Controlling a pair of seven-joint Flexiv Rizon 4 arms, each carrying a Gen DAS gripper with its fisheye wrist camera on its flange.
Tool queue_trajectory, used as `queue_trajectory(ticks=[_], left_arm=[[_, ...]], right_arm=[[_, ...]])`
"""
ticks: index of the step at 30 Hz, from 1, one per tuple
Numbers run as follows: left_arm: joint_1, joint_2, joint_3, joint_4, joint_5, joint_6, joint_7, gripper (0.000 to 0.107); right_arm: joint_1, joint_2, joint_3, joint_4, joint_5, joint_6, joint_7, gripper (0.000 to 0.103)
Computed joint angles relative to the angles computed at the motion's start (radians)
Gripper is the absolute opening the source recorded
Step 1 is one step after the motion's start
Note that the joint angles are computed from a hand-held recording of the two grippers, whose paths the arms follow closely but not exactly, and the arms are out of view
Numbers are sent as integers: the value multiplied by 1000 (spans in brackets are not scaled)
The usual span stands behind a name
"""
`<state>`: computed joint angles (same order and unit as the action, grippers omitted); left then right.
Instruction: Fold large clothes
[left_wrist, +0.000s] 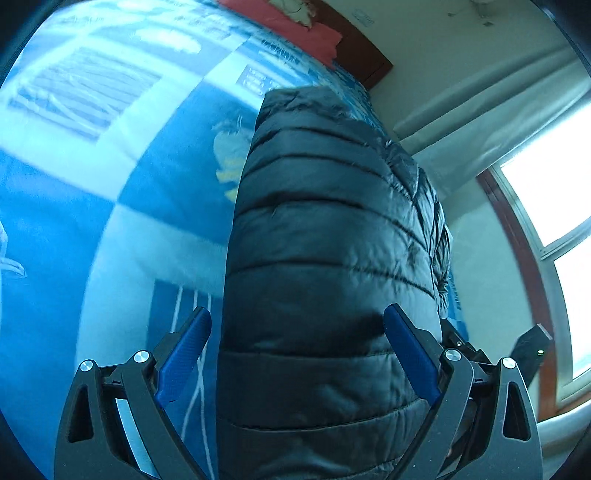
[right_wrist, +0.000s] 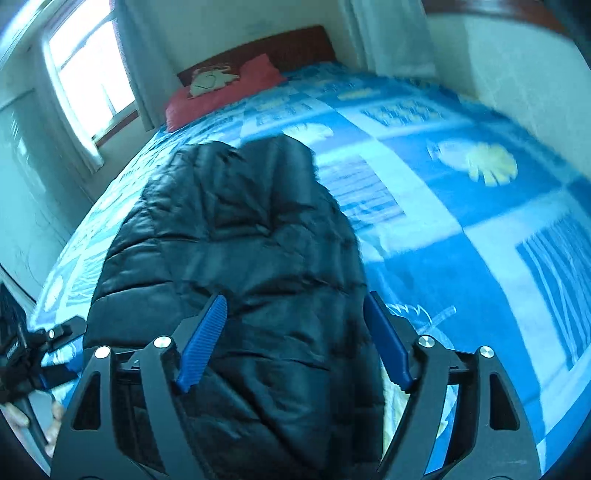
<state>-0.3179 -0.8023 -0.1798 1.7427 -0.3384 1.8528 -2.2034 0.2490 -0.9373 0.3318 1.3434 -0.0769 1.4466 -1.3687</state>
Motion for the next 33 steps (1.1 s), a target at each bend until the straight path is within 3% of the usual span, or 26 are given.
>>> queue_trajectory(ticks=[4,8,10,15,19,23,28,33], left_arm=[[104,-56,-134,-16,60,52,-24,94],[141,-88,-183,-29,96,79,-63,95],[199,-125,-251,-42,145,98,-83,98],[266,-180,-329,-77,233,97,-112,98],[243,-181,-308,-95,232,92,-122,97],[230,-177,-294,-97,232,103,-131,93],[253,-172,-311,-74,274,127,-134,88],[283,-147,-314,-37,317,151,-132,88]], right_arm=[[-66,-60,113,-78,46,-77,-48,86],[-140,-141,255,-191,136,-194,-137,92],[-186,-202,348,-271,195,-284,-188,97],[-181,-210,353,-306,252,-326,-270,98],[-206,-231,400,-344,329,-393,-344,72],[-212,-226,403,-345,405,-387,-388,62],[-222,-187,412,-283,503,-296,-509,47],[-220,-158,435,-264,586,-267,-625,42]])
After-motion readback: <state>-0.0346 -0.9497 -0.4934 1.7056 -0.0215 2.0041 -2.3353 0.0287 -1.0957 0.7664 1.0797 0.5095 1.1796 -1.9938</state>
